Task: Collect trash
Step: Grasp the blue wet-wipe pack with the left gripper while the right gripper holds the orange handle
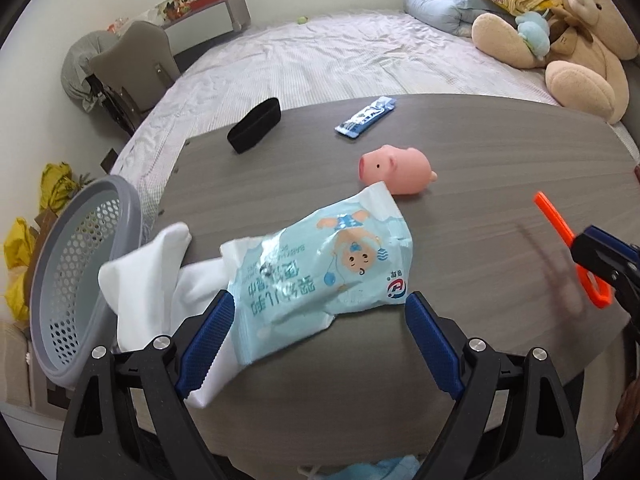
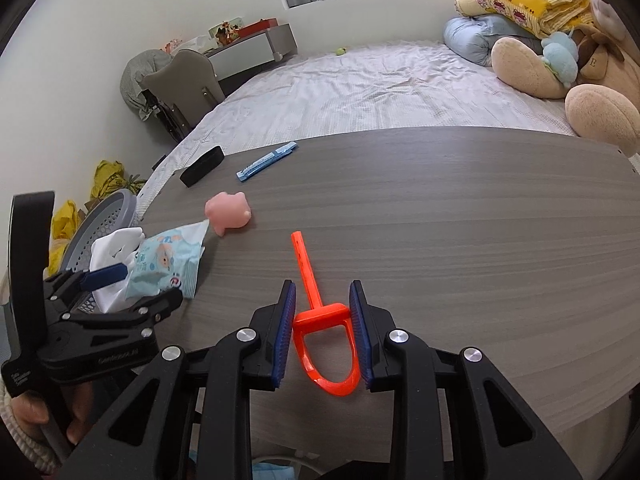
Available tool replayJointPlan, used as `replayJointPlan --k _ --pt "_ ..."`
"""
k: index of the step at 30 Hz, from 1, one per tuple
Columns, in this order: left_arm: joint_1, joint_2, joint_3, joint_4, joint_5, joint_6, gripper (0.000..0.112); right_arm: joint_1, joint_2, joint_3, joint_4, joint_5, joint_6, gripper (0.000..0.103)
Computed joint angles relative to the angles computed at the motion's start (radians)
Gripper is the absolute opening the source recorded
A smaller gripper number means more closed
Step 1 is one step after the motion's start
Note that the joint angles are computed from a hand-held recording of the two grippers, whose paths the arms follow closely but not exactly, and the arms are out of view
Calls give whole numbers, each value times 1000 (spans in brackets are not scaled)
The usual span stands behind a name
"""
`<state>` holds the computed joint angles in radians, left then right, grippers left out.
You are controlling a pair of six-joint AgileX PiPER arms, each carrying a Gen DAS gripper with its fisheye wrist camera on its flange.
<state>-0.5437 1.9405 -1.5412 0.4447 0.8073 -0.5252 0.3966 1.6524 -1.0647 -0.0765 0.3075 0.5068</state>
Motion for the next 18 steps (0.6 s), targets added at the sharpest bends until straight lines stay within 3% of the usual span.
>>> replayJointPlan --k 8,18 --pt "12 60 -127 -36 19 59 85 -16 -25 18 23 -3 -17 27" --pt "101 7 -112 -192 4 355 85 -34 -34 26 133 -14 -117 27"
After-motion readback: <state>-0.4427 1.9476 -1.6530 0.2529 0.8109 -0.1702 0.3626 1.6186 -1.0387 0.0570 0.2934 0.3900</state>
